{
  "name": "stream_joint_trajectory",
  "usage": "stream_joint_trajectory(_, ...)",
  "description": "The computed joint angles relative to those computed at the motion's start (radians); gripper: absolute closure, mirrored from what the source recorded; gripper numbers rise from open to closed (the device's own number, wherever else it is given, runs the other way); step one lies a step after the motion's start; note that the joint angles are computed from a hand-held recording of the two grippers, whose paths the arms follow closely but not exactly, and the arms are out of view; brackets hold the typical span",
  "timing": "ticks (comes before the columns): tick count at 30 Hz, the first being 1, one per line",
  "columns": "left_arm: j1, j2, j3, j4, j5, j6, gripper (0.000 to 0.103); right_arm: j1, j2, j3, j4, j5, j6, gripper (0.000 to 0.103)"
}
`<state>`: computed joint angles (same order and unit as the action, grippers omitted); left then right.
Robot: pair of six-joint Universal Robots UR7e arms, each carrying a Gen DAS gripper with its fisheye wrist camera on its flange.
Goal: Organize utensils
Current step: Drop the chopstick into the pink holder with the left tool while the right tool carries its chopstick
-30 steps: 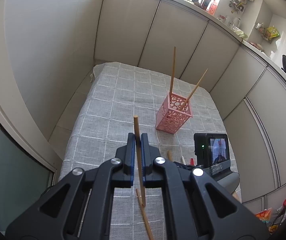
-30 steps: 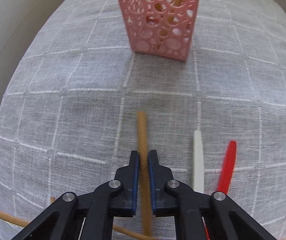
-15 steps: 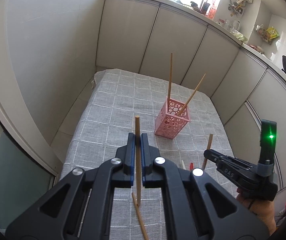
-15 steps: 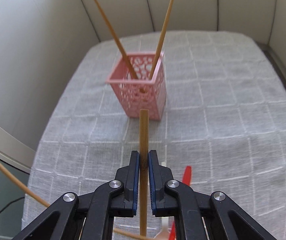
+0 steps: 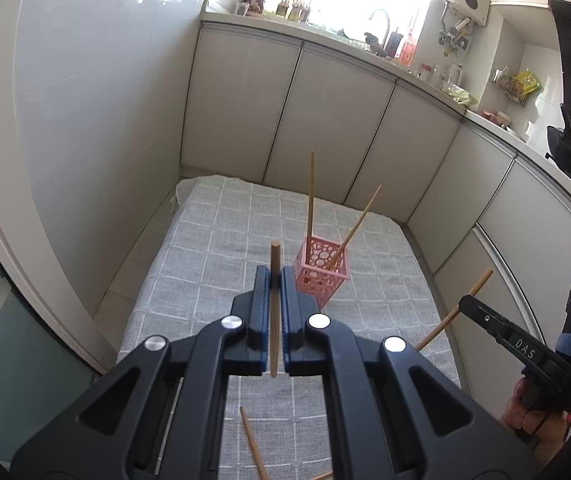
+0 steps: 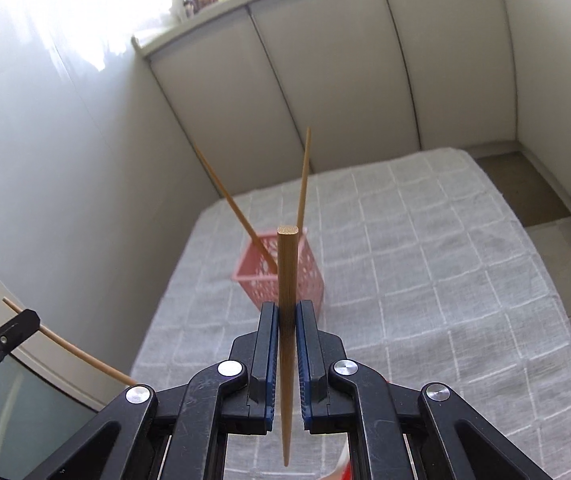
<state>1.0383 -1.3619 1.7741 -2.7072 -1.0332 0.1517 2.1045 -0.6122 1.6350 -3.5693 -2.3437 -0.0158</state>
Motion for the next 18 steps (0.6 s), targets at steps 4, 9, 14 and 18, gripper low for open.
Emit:
stream_joint_trajectory(4, -0.025, 0.026, -0.018, -0.062, 0.01, 0.033, 0.097, 0.005, -0.002, -0.004, -0.081, 0.015, -0.054, 0.095)
stream_joint_trajectory(9, -0.042, 0.094, -0.088, -0.098, 0.007, 0.071, 0.097, -0.003, 0.005, -0.025, -0.135, 0.03, -0.114, 0.095)
stream_joint_trajectory(14, -0.055, 0.183, -0.181, -0.145, -0.001, 0.115, 0.097, -0.017, 0.009, -0.049, -0.134, 0.033, -0.158, 0.095)
stream_joint_trajectory(18, -0.059, 0.249, -0.239, -0.179, -0.007, 0.154, 0.097, -0.031, 0.01, -0.059, -0.127, 0.03, -0.165, 0.095)
